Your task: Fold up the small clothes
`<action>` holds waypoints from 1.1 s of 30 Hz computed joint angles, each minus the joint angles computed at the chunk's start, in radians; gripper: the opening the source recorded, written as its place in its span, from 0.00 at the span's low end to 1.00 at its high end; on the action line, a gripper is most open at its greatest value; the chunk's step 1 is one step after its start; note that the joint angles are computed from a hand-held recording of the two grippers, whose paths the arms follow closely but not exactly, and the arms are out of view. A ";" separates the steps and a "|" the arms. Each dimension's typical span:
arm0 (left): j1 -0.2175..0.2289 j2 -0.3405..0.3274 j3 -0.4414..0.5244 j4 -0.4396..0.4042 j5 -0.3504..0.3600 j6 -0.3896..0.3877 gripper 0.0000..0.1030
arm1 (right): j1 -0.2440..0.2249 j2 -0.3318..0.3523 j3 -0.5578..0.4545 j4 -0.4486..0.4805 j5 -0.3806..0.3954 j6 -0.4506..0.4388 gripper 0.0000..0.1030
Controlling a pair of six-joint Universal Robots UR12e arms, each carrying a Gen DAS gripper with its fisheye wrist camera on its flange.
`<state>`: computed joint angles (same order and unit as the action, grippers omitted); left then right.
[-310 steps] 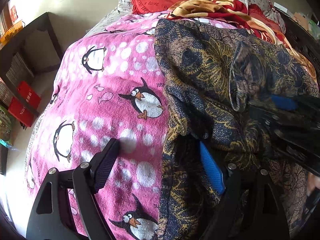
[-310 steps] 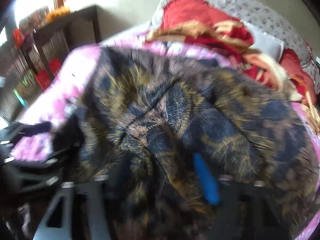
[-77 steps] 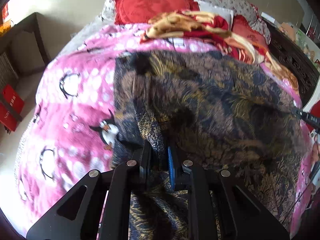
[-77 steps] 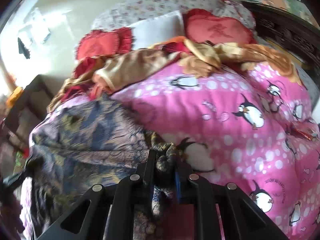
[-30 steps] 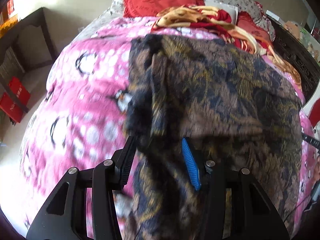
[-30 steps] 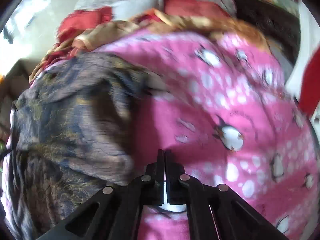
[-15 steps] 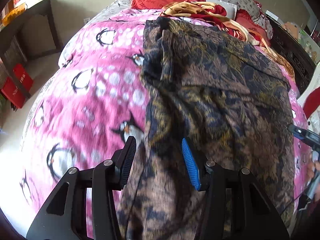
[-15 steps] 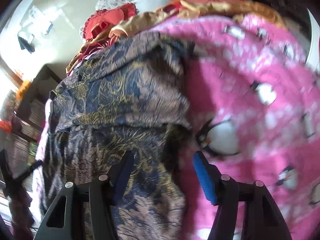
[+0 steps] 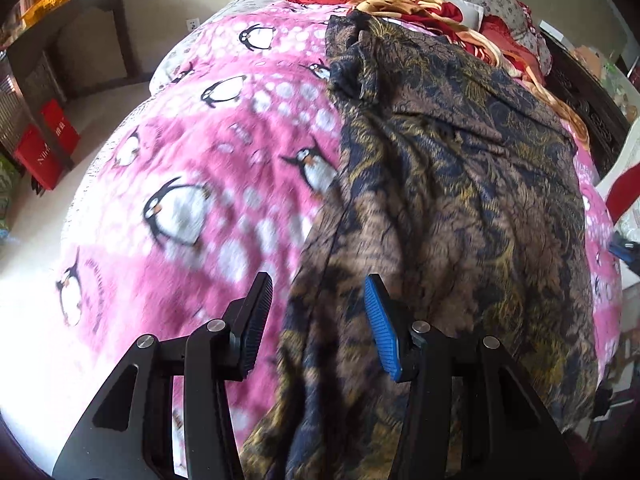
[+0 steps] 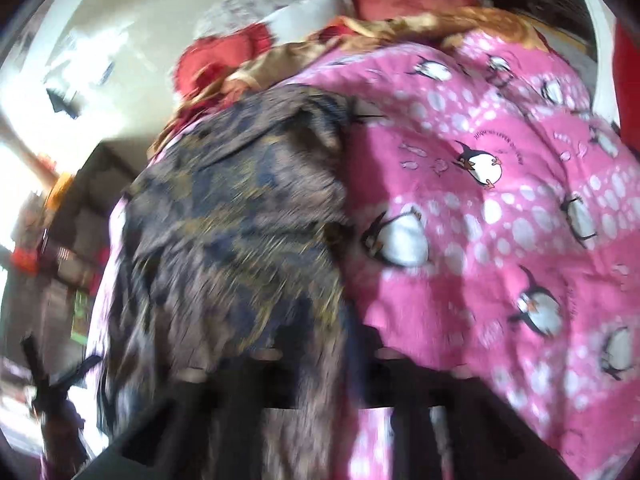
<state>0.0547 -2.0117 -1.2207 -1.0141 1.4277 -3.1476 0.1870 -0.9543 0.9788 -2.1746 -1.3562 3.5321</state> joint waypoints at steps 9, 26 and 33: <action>-0.001 0.055 -0.076 0.023 0.019 0.033 0.46 | 0.030 -0.146 0.159 0.077 0.024 -0.182 0.63; 0.019 0.124 -0.162 -0.004 -0.005 0.081 0.61 | 0.059 -0.252 0.384 -0.011 0.061 -0.113 0.64; 0.023 0.142 -0.194 -0.016 -0.012 0.124 0.61 | 0.056 -0.267 0.417 -0.052 0.133 -0.120 0.64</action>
<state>0.0778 -1.8698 -1.4150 -1.0303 1.4161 -3.0236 0.2432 -1.2211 1.3954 -2.2262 -1.2234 3.4122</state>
